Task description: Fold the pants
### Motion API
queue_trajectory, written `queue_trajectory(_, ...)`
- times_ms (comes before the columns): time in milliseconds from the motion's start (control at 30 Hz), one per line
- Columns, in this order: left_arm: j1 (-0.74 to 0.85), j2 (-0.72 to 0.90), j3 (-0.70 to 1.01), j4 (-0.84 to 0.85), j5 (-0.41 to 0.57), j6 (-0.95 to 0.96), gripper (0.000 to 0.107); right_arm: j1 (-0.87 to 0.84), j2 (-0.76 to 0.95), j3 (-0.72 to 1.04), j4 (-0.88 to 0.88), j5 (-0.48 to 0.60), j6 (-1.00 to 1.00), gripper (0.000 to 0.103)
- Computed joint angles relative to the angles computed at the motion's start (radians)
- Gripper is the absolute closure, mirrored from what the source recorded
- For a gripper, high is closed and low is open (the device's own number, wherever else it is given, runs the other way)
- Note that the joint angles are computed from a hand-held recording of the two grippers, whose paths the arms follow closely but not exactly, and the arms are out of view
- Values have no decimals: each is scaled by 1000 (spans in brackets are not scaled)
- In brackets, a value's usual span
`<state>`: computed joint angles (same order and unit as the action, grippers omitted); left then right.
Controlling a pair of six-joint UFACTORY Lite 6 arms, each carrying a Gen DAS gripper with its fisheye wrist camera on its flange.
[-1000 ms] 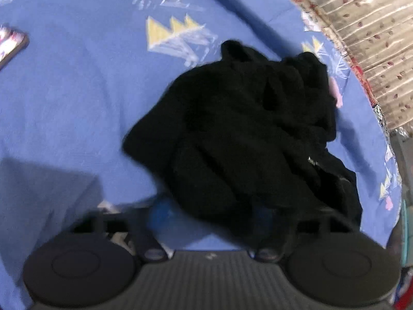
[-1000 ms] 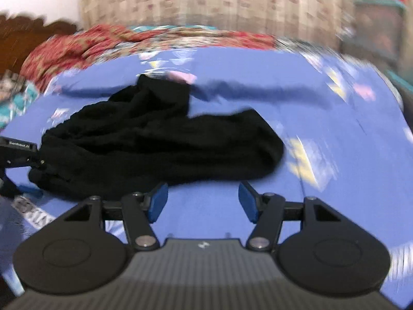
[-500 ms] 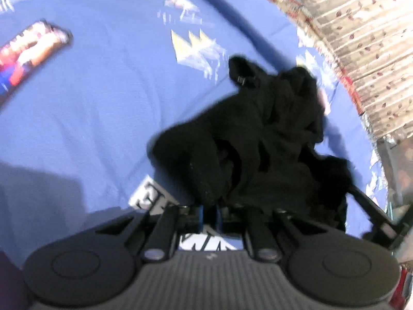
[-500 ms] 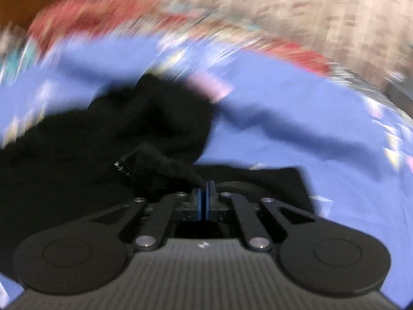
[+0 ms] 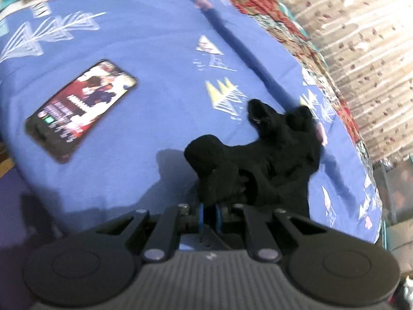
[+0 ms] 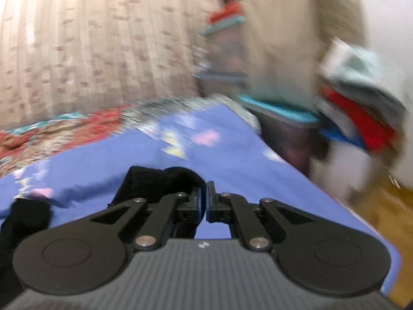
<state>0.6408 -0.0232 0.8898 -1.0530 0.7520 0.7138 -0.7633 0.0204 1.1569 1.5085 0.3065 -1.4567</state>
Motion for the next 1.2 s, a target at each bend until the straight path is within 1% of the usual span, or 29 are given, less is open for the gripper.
queue_trajectory(67,35,-5,-16,20,33,20,99,-87,-32,-110,-50,41,52,97)
queue_trajectory(167,-5,-28,-62,87,-8,11,98,-195,-66,-294,-43,63,35,96)
queue_trajectory(200,-30,-35,-78,118,-33,-6,98,-248,-53,-335,-69,94,67,93)
queue_trajectory(233,-51,-38,-87,155,-53,-35,93,-291,-38,-352,-110,127,139,89)
queue_trajectory(267,-78,-39,-93,215,-80,-89,93,-338,-6,-355,-147,160,238,78)
queue_trajectory(300,-98,-40,-101,253,-102,-119,92,-375,23,-355,-167,174,343,69)
queue_trajectory(333,-94,-52,-116,254,-108,-107,86,-401,26,-362,-172,173,417,60)
queue_trajectory(367,-80,-69,-127,248,-104,-96,79,-443,29,-372,-180,196,450,61)
queue_trajectory(400,-64,-88,-135,234,-97,-81,78,-452,17,-383,-185,217,440,61)
queue_trajectory(467,-15,-132,-146,198,-63,-31,78,-398,-104,-444,-210,162,338,60)
queue_trajectory(533,9,-192,-156,188,-54,-27,82,-335,-269,-525,-178,135,167,61)
queue_trajectory(600,13,-262,-167,165,-54,-5,82,-298,-406,-595,-136,139,11,60)
queue_trajectory(667,-20,-322,-170,156,-66,-1,80,-271,-523,-656,-141,105,-59,53)
queue_trajectory(733,-100,-363,-178,163,-117,-13,79,-255,-580,-691,-103,43,-98,49)
queue_trajectory(767,-151,-371,-178,176,-144,-28,79,-297,-559,-690,-56,58,-137,45)
queue_trajectory(800,-207,-366,-173,203,-170,-57,78,-352,-515,-675,-42,96,-134,42)
queue_trajectory(833,-261,-352,-166,229,-193,-91,78,-419,-428,-638,-69,126,-95,41)
queue_trajectory(867,-308,-332,-159,241,-210,-114,78,-445,-355,-597,-137,148,-13,41)
queue_trajectory(933,-393,-291,-153,261,-249,-151,78,-481,-193,-500,-343,186,196,38)
queue_trajectory(967,-438,-267,-147,287,-270,-187,78,-499,-88,-433,-436,229,301,38)
queue_trajectory(1000,-482,-258,-159,318,-291,-226,78,-532,-13,-392,-492,283,364,38)
queue_trajectory(1033,-522,-230,-154,348,-309,-263,78,-581,19,-375,-508,333,385,38)
queue_trajectory(1067,-563,-206,-150,392,-326,-314,78,-615,11,-384,-503,356,364,38)
queue_trajectory(1133,-634,-168,-157,476,-359,-408,78,-685,-35,-420,-516,387,232,38)
queue_trajectory(1200,-686,-119,-152,560,-379,-493,78,-763,-148,-490,-526,401,93,39)
